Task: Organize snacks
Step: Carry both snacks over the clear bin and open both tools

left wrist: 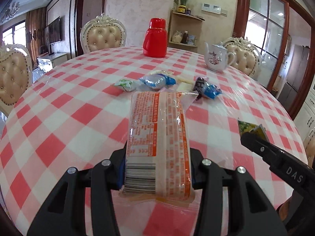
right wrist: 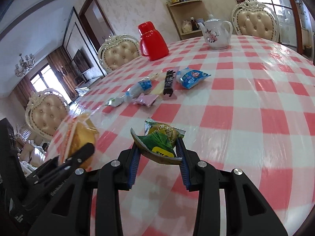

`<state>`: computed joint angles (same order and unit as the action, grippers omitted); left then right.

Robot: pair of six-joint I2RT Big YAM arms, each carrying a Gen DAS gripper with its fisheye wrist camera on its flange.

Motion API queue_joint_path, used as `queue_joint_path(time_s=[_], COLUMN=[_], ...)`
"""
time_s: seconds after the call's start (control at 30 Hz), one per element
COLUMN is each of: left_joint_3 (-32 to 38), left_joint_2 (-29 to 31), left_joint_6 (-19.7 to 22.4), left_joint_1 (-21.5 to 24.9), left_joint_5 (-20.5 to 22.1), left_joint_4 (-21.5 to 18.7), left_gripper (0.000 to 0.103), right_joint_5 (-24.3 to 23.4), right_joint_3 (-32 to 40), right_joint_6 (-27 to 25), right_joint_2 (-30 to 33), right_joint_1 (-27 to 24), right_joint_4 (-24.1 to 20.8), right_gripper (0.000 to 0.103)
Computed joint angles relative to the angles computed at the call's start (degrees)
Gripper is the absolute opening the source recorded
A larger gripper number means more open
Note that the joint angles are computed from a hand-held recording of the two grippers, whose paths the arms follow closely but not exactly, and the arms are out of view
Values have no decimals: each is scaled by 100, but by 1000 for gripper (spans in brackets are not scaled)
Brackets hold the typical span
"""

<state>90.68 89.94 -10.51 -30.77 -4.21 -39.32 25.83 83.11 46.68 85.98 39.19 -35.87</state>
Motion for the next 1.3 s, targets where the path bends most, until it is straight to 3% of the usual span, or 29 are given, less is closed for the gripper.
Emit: queue_joint_path(time_s=[0.33, 0.7, 1.3], left_joint_3=[-590, -1237, -2120], left_joint_2=[-674, -1451, -2680], left_joint_6=[185, 476, 1032], left_joint_1=[6, 253, 1716], left_joint_5=[-110, -101, 340], left_joint_4=[-168, -268, -757], left_gripper=[47, 47, 47], right_joint_5=[82, 204, -121], right_joint_3=[5, 504, 2360], right_joint_6=[119, -209, -1315], right_joint_2=[-20, 199, 1480], right_joint_1=[418, 919, 1806], right_joint_4=[-106, -298, -897], right_gripper=[37, 37, 37])
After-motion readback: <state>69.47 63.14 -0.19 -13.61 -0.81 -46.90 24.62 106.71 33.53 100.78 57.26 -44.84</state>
